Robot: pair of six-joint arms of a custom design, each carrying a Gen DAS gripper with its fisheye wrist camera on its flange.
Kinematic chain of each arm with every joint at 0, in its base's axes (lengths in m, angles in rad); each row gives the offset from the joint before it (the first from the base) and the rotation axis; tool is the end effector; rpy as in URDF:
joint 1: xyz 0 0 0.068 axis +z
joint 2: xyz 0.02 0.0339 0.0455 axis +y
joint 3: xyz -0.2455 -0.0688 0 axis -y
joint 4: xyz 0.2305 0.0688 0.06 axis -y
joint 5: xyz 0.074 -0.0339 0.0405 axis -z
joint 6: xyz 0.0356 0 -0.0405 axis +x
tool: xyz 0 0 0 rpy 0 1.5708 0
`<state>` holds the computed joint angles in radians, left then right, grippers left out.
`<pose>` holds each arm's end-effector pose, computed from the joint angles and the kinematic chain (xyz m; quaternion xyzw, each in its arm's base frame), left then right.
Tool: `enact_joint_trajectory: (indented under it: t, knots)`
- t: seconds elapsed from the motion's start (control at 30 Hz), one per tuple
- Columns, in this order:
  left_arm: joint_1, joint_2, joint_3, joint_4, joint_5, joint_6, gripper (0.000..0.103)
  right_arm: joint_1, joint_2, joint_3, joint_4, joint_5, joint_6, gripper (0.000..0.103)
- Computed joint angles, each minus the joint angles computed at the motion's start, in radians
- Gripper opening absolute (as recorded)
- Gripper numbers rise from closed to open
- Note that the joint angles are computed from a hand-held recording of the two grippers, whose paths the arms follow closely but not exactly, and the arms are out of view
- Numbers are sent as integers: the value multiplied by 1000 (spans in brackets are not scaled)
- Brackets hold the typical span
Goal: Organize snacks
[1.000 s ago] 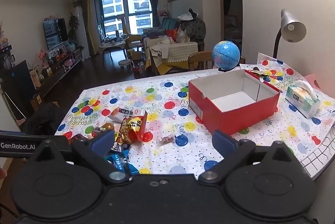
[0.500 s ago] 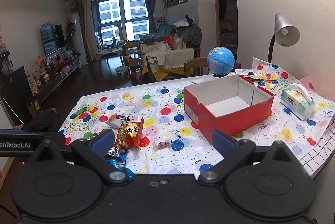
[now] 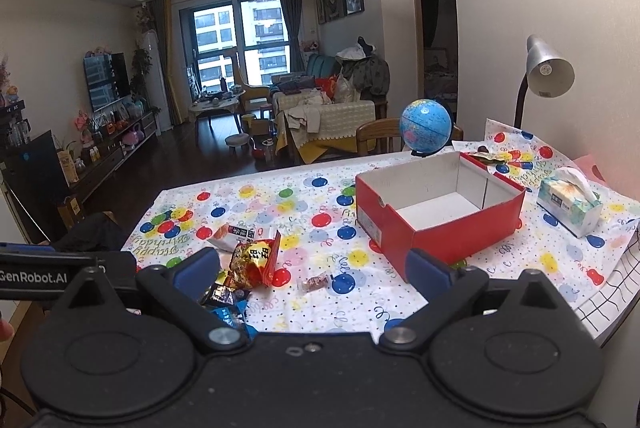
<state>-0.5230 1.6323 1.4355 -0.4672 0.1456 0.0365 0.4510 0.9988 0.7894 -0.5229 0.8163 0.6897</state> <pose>0.3083 -0.1837 0.3050 0.2782 0.8529 -0.1687 0.4083 0.1897 0.0630 0.2649 0.2602 0.8132 -0.1034 0.5102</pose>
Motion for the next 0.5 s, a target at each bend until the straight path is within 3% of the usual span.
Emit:
enact_joint_trajectory:
  t: [0.5]
  knots:
    - [-4, -18, -11, 8, 7, 4, 103, 16, -14, -4, 13, 19, -8, 99]
